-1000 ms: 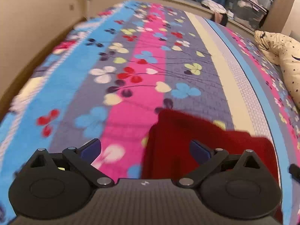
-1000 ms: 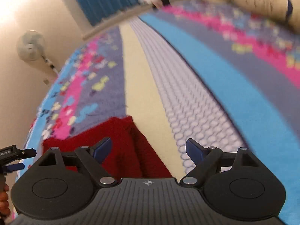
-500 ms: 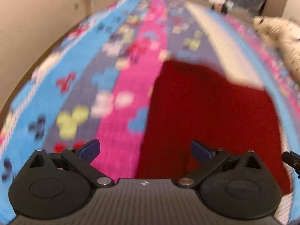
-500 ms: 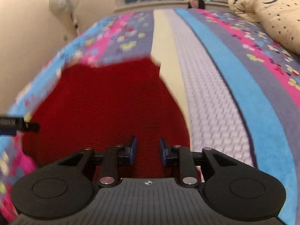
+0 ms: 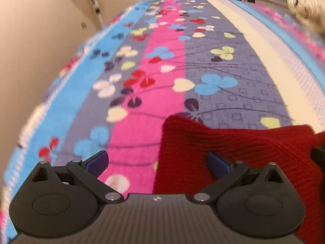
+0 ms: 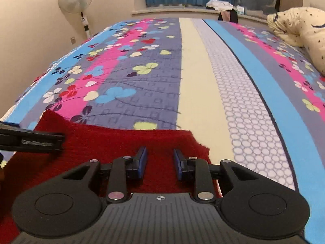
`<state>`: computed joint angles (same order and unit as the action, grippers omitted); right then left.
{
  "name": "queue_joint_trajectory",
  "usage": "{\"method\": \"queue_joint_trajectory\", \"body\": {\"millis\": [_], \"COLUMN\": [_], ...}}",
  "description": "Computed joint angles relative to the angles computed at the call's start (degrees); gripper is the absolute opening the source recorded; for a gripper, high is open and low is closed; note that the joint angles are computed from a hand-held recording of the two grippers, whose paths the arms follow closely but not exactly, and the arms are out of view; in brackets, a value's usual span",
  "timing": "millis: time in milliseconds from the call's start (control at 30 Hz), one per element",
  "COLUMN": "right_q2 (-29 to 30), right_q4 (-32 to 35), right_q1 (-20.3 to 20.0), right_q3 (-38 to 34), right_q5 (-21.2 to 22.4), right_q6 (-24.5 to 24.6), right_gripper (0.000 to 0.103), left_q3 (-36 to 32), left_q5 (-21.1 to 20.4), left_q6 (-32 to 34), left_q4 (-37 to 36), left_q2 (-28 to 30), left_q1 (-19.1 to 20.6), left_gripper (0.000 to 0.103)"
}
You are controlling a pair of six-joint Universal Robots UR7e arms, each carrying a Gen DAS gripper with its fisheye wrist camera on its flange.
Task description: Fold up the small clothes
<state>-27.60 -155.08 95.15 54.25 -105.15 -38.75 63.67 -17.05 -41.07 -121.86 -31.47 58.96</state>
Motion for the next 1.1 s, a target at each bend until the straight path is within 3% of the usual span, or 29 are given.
{"method": "queue_joint_trajectory", "body": {"millis": [67,100,167,200,233,267,300,400,567,700,833,1100], "right_q2": [-1.45,-2.07,-5.45,-8.62,-11.24,-13.92,-17.72,-25.95,-36.94,-43.22,-47.28,-51.53], "right_q4": [-0.24,-0.01,-0.98,-3.50,-5.84,-8.21,-10.96,-12.93,-20.15,-15.98,-17.52,-18.87], "right_q1": [-0.40,-0.36,-0.17,0.13,0.58,0.86,0.91,2.04,3.94,4.43,5.32,6.51], "right_q3": [1.50,1.82,5.88,10.48,14.31,18.26,23.69,34.43,49.75,54.82,59.33,63.42], "right_q5": [0.42,-0.09,-0.73,-1.84,-3.09,-3.40,-2.24,-3.37,-5.05,-3.45,-2.89,-1.54], "right_q6": [2.62,5.45,8.97,9.55,9.52,9.06,7.69,3.04,-0.31,2.21,-0.38,-1.57], "right_gripper": [0.029,0.029,0.032,0.050,0.081,0.092,0.094,0.094,0.096,0.096,0.096,0.097], "left_q3": [4.68,6.49,8.62,9.84,11.40,13.07,14.82,19.92,28.37,32.17,34.73,36.17], "left_q5": [0.02,0.81,1.74,2.01,1.63,0.48,-0.65,-5.86,-13.17,-13.97,-13.84,-14.62], "left_q6": [0.63,-1.27,-10.45,-15.36,-20.11,-23.48,-25.01,-32.65,-38.36,-43.25,-47.50,-51.46], "left_q4": [-3.84,-2.15,7.93,13.50,18.95,22.90,24.45,30.41,29.39,31.38,32.54,33.94], "left_q2": [-3.03,-4.57,-7.69,-9.36,-11.14,-12.87,-14.24,-18.13,-22.92,-24.61,-25.69,-26.90], "left_q1": [-0.49,-1.09,-2.93,-4.15,-5.71,-7.32,-8.75,-14.04,-21.48,-26.41,-29.94,-32.82], "left_gripper": [0.103,0.103,0.103,0.103,0.103,0.103,0.103,0.103,0.103,0.103,0.103,0.103]}}
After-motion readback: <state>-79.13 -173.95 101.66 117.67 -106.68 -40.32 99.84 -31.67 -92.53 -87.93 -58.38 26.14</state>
